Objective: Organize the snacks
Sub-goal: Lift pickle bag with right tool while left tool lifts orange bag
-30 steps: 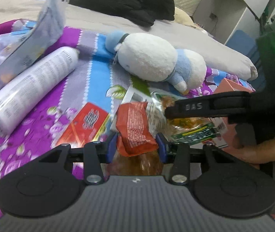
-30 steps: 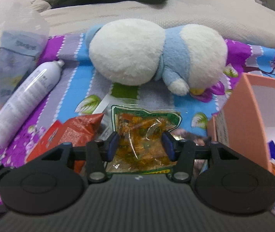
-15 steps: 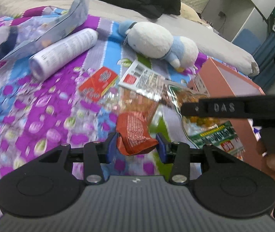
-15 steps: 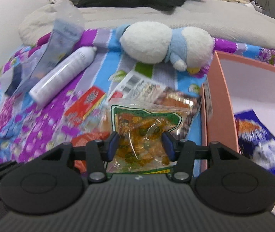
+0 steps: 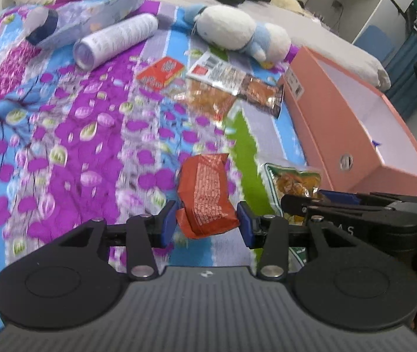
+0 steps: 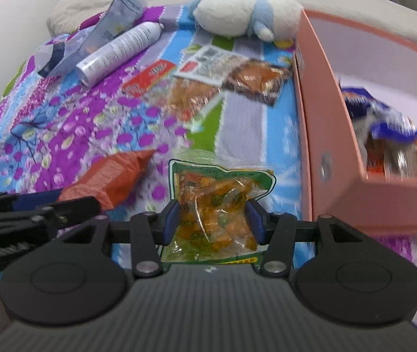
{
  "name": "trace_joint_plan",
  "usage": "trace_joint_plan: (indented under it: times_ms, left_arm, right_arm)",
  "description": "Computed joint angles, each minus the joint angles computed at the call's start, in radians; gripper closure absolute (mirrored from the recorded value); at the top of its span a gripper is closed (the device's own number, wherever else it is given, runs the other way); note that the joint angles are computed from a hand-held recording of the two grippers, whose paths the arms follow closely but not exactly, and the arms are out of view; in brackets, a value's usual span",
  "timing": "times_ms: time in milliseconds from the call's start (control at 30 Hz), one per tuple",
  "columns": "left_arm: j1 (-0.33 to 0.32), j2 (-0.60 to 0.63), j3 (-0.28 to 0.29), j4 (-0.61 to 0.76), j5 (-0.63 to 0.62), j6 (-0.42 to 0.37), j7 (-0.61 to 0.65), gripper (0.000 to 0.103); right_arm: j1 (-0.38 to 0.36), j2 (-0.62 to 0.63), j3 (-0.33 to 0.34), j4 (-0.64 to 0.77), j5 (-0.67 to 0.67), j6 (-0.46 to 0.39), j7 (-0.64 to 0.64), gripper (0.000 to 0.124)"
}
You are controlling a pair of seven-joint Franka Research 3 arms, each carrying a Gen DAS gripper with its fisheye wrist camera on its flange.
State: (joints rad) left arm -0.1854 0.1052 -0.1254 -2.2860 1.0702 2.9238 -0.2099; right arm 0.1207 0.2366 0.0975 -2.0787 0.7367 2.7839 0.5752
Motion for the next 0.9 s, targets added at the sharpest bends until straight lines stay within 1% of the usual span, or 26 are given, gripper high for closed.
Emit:
trace_joint_plan:
  times_ms: [67, 100, 167, 233, 267, 300, 367, 400, 467, 567, 633, 667, 700, 733, 767, 800, 867, 900]
  left_arm:
    - [-0.001, -0.003, -0.008, -0.011, -0.036, -0.017, 0.03, 0.053]
    - [-0.002, -0.004, -0.008, -0.014, -0.038, -0.016, 0.028, 0.053]
    - [-0.006, -0.005, -0.006, -0.017, -0.019, -0.014, 0.011, 0.053]
    - [-0.001, -0.004, -0.015, -0.02, -0.073, -0.016, 0.071, 0.048]
    - [-0.002, -0.005, -0.016, -0.021, -0.087, -0.02, 0.081, 0.04]
    - [-0.005, -0.008, -0.014, -0.024, -0.084, -0.022, 0.073, 0.032]
    - [-0.007, -0.017, -0.01, -0.032, -0.06, -0.01, 0.053, 0.027]
    - [-0.007, -0.021, -0.01, -0.036, -0.054, -0.01, 0.049, 0.025]
    - [-0.003, -0.02, -0.012, -0.038, -0.054, 0.0, 0.056, 0.022]
    - [0.001, -0.014, -0.012, -0.039, -0.066, 0.013, 0.078, 0.022]
    - [-0.004, -0.011, -0.007, -0.033, -0.038, 0.007, 0.062, 0.021]
    - [-0.004, -0.008, -0.006, -0.029, -0.031, 0.006, 0.061, 0.02]
    - [-0.003, -0.004, -0.007, -0.025, -0.038, 0.004, 0.07, 0.019]
    - [-0.003, 0.0, -0.008, -0.023, -0.048, 0.003, 0.081, 0.018]
    - [-0.001, 0.005, -0.009, -0.019, -0.064, 0.004, 0.101, 0.018]
    - [-0.001, 0.009, -0.008, -0.017, -0.071, 0.005, 0.111, 0.018]
    - [-0.003, 0.018, -0.007, -0.008, -0.093, -0.005, 0.133, 0.018]
    - [-0.004, 0.024, -0.005, -0.004, -0.101, -0.007, 0.14, 0.018]
  right_arm:
    - [-0.018, -0.002, 0.015, -0.019, 0.049, 0.005, -0.061, 0.069]
    - [-0.027, -0.004, 0.022, -0.029, 0.077, 0.002, -0.1, 0.067]
    - [-0.036, -0.001, 0.028, -0.037, 0.122, -0.005, -0.158, 0.065]
    - [-0.029, 0.005, 0.02, -0.044, 0.126, -0.009, -0.165, 0.062]
    - [-0.028, 0.006, 0.017, -0.048, 0.128, -0.011, -0.168, 0.058]
    - [-0.035, 0.004, 0.024, -0.055, 0.159, -0.006, -0.199, 0.054]
    - [-0.062, -0.005, 0.047, -0.063, 0.285, 0.0, -0.308, 0.049]
    - [-0.063, -0.009, 0.044, -0.067, 0.322, 0.0, -0.334, 0.043]
    - [-0.065, -0.014, 0.036, -0.071, 0.394, 0.0, -0.373, 0.039]
    - [-0.064, -0.015, 0.022, -0.071, 0.488, -0.008, -0.433, 0.039]
    - [-0.064, -0.014, 0.011, -0.073, 0.532, -0.014, -0.464, 0.039]
    - [-0.068, -0.014, 0.011, -0.075, 0.579, -0.021, -0.505, 0.039]
    - [-0.079, -0.016, 0.014, -0.077, 0.663, -0.037, -0.587, 0.039]
    - [-0.092, -0.022, 0.014, -0.083, 0.765, -0.075, -0.694, 0.039]
    - [-0.094, -0.027, 0.002, -0.09, 0.803, -0.117, -0.755, 0.039]
    - [-0.089, -0.033, -0.01, -0.099, 0.813, -0.145, -0.789, 0.039]
    - [-0.066, -0.036, -0.022, -0.109, 0.839, -0.135, -0.829, 0.039]
    - [-0.05, -0.034, -0.024, -0.112, 0.849, -0.11, -0.848, 0.039]
